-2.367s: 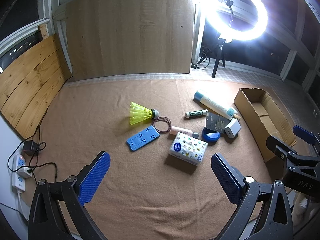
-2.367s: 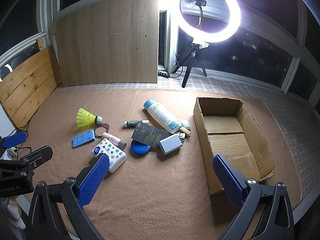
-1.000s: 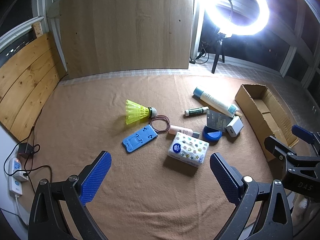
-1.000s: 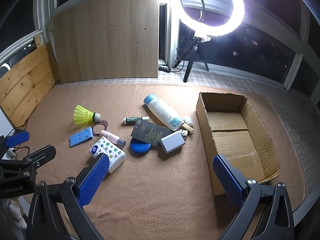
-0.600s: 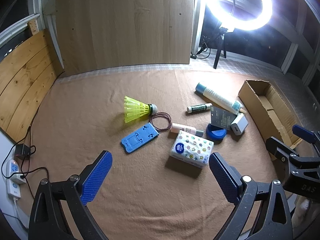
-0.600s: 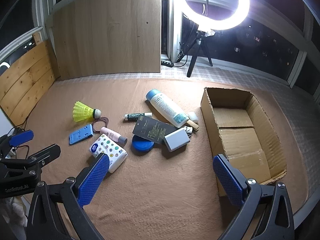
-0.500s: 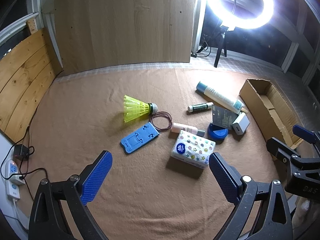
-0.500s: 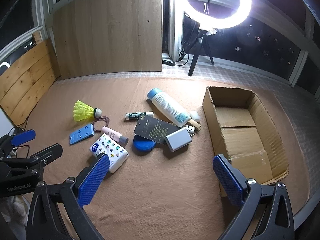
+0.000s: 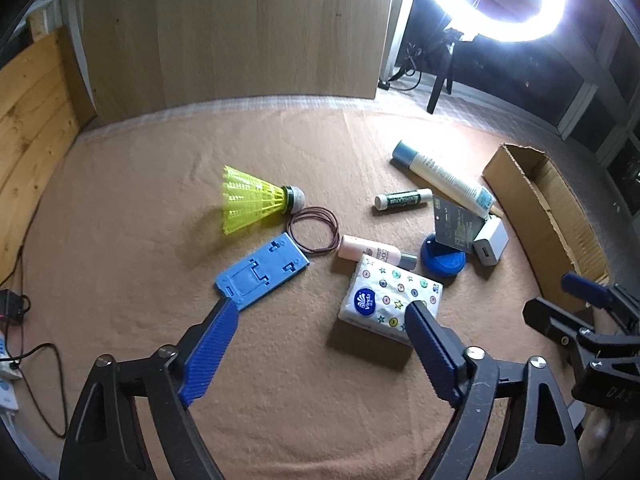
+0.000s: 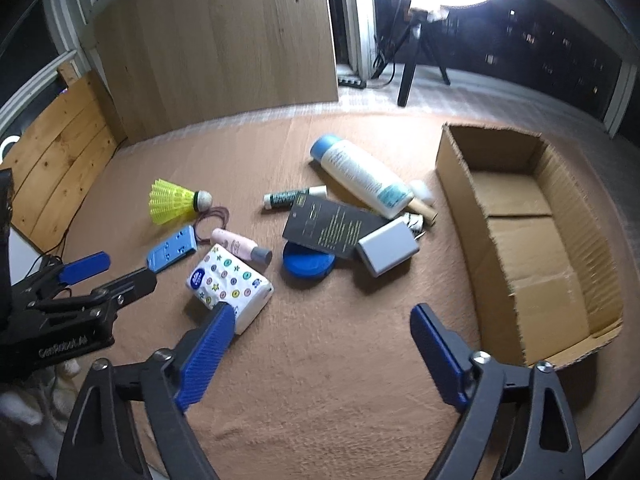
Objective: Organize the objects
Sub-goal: 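Lower the right gripper onto the patterned tissue pack and close it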
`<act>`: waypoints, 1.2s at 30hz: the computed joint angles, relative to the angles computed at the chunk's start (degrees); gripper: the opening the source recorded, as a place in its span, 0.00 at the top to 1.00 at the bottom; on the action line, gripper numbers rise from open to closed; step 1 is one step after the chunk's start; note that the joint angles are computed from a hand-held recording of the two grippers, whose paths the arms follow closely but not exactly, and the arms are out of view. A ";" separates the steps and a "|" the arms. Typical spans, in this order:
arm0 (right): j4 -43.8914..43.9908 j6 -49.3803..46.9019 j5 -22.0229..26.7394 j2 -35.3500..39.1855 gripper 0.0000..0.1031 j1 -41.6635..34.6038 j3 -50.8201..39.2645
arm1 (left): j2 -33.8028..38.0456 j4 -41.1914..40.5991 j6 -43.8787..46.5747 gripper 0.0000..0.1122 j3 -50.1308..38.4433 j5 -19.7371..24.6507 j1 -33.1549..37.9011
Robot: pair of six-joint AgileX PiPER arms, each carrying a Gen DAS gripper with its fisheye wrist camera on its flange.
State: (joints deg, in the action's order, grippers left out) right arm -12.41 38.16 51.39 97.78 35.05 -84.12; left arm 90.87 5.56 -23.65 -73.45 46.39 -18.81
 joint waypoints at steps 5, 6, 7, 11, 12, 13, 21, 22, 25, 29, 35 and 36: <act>7.14 -4.29 -1.52 1.51 0.35 -2.64 0.35 | 3.68 -5.32 5.77 0.35 -1.83 -0.89 1.77; 8.56 -5.24 -1.71 1.88 0.41 -3.15 0.29 | 4.66 -6.16 6.78 0.35 -2.43 -0.95 1.97; 10.10 -6.41 -1.81 2.46 0.46 -3.66 0.04 | 5.29 -7.13 7.74 0.36 -2.83 -0.96 2.16; 15.79 -10.10 -2.30 4.48 0.57 -5.58 -0.54 | 8.33 -12.24 11.99 0.46 -4.72 -1.00 3.41; 17.58 -11.22 -2.46 4.94 0.60 -6.11 -0.59 | 8.98 -13.66 13.24 0.48 -5.08 -0.98 3.73; 19.89 -12.70 -2.70 5.55 0.61 -6.73 -0.65 | 9.55 -14.99 14.61 0.52 -5.35 -0.90 4.02; 28.65 -17.23 -3.08 9.05 0.63 -9.41 -2.56 | 12.45 -20.70 21.67 0.54 -6.55 0.29 4.22; 29.95 -17.81 -2.95 9.71 0.63 -9.88 -3.03 | 12.40 -21.71 22.60 0.55 -6.14 0.09 4.35; 31.12 -18.12 -2.48 11.30 0.63 -10.39 -4.27 | 12.12 -24.60 24.96 0.57 -5.26 -0.18 4.17; 32.53 -19.38 -1.40 13.11 0.63 -10.80 -5.72 | 10.71 -26.30 26.22 0.57 -3.04 -0.74 3.38; 34.01 -20.80 -1.66 13.84 0.62 -11.37 -5.80 | 9.71 -24.07 24.20 0.48 -1.59 -1.57 1.64; 34.07 -20.97 -1.47 14.05 0.62 -11.45 -6.14 | 9.77 -24.31 24.30 0.47 -1.62 -1.53 1.64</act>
